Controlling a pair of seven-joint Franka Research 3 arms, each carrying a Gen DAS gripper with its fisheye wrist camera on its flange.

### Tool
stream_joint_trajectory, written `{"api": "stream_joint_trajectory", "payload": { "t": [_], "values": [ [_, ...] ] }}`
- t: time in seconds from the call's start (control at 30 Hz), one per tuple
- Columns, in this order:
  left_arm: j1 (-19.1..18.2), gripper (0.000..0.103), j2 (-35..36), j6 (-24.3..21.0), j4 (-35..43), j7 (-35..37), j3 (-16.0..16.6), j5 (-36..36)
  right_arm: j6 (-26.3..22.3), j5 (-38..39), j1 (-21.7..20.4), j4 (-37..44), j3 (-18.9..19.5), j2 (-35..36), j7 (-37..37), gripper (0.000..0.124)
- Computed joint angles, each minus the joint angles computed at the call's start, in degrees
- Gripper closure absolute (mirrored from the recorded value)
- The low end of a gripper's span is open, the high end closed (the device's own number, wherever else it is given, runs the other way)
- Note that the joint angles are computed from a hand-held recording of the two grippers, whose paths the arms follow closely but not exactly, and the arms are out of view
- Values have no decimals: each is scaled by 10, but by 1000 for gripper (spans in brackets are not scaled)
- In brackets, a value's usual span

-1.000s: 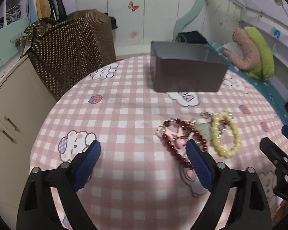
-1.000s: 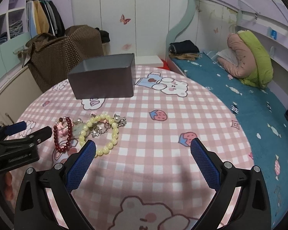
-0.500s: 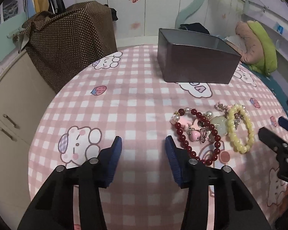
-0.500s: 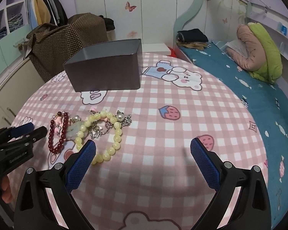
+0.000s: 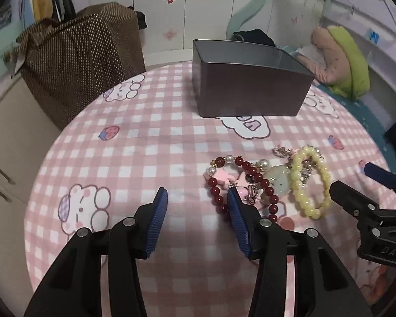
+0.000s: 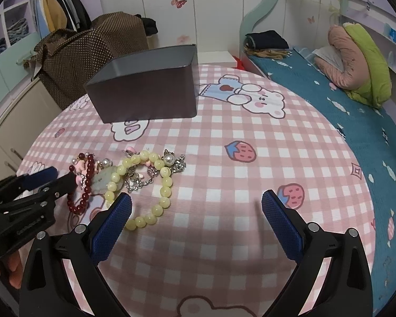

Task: Organize jewelry
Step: 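Grasp the dark red bead bracelet with the left tool while the right tool grasps the yellow bead bracelet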

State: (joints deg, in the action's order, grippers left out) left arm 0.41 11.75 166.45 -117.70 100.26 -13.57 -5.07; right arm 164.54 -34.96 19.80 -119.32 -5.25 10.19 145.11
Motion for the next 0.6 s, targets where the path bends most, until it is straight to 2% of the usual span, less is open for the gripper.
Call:
{"api": "stream_joint_trajectory", "payload": {
  "t": [0.03, 0.07, 0.13, 0.2, 0.3, 0.4, 0.43, 0.5, 0.6],
  "values": [
    [-5, 74, -1, 6, -4, -9, 7, 14, -4, 9, -3, 3, 4, 3, -12, 28],
    [-11, 80, -1, 12, -5, -21, 16, 31, -3, 13, -3, 4, 5, 5, -18, 28],
    [0, 97, 2, 13, -3, -12, 8, 21, -5, 29, -5, 9, 8, 10, -35, 28],
    [25, 97, 4, 15, -2, 33, -17, -20, 1, 42, -5, 9, 7, 13, -46, 28],
    [69, 97, 9, 14, 3, 121, -65, -121, 8, 59, -2, 14, 4, 20, -62, 28],
    [120, 97, -4, 11, 0, 261, -126, -270, 9, 85, 1, 19, 6, 25, -88, 29],
    [127, 97, -9, 6, 1, 295, -135, -305, 11, 84, 6, 20, 2, 26, -89, 31],
    [139, 97, -21, -5, 4, 367, -150, -380, 11, 97, 7, 22, 2, 29, -100, 51],
    [145, 97, -38, -40, 12, 447, -153, -464, -12, 72, 25, 35, -13, 33, -83, 61]
  ]
}}
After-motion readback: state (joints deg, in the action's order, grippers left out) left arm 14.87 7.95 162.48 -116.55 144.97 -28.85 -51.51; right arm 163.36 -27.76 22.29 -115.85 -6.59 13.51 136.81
